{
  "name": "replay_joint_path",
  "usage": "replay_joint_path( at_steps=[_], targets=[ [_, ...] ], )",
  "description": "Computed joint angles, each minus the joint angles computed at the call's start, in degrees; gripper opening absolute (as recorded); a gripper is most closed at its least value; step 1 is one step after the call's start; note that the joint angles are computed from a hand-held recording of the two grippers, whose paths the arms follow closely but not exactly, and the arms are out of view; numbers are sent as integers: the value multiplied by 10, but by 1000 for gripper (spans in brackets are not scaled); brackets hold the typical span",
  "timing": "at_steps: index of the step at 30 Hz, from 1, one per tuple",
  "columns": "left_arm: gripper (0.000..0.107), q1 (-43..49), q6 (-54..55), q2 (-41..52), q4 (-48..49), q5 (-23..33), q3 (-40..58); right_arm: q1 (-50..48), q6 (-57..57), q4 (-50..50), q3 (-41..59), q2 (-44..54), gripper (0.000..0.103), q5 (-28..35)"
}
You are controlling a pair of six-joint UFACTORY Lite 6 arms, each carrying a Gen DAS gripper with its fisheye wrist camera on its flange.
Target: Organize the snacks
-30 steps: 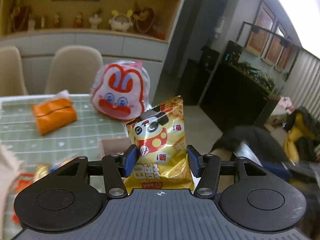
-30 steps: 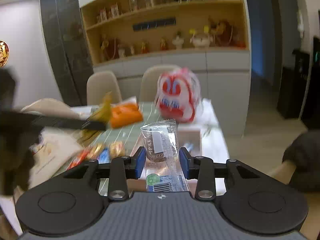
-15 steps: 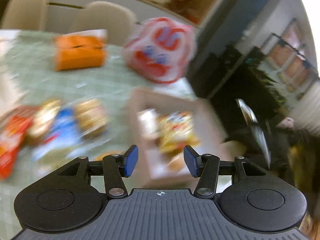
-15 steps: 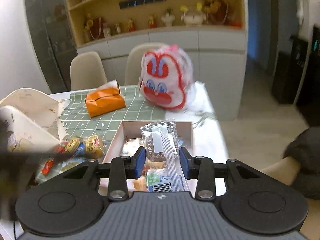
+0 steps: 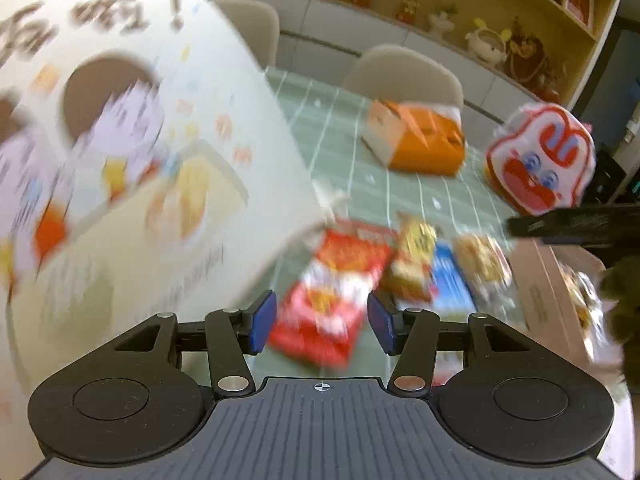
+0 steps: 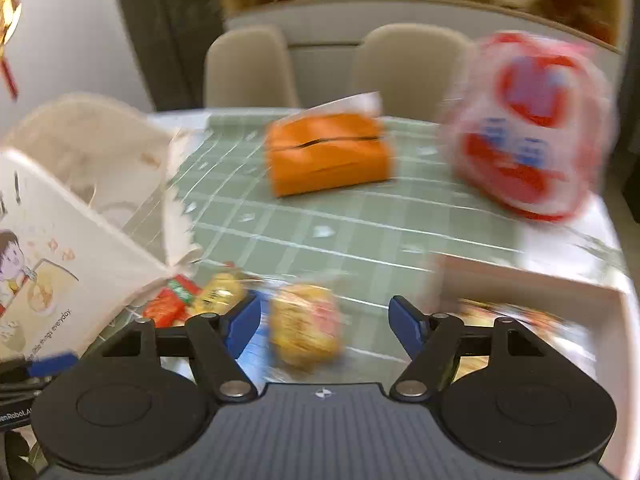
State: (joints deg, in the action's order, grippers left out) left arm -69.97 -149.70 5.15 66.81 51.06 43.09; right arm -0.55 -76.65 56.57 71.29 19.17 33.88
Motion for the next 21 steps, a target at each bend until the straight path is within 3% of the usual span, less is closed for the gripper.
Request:
replay_joint_path(
  at_steps=[3,5,8,11,13,14,15,17,19,21],
  targets=[
    [56,65,39,12,64,-30,10,99,106,-54,54,79,72,-97],
    [56,108,47,32,96,-66,21,131,198,-114,117,143,72,-117],
    [56,134,-14,64,167,-116,16,164,247,-137,154,183,72,-149],
    [56,132,-20,96,207,-141,17,187,239,-134,183,204,72,-126],
    [56,116,26,122,190,-129,34,208,274,-187,198,219,72,-116],
    [59,110,77,135,153,-125,48,213,298,-217,207,230,70,-105],
    [60,112,107,142,123,-133,56,218,333,-250,220,243,58,-92],
    [60,106,106,124,106,-138,44,216,342,-255,206,236,56,-92],
    [56,100,88,99,95,-149,24,201,327,-239,190,219,54,-65],
    [41,79,55,71,88,-153,-1,179,287,-207,147,183,53,-39]
  ],
)
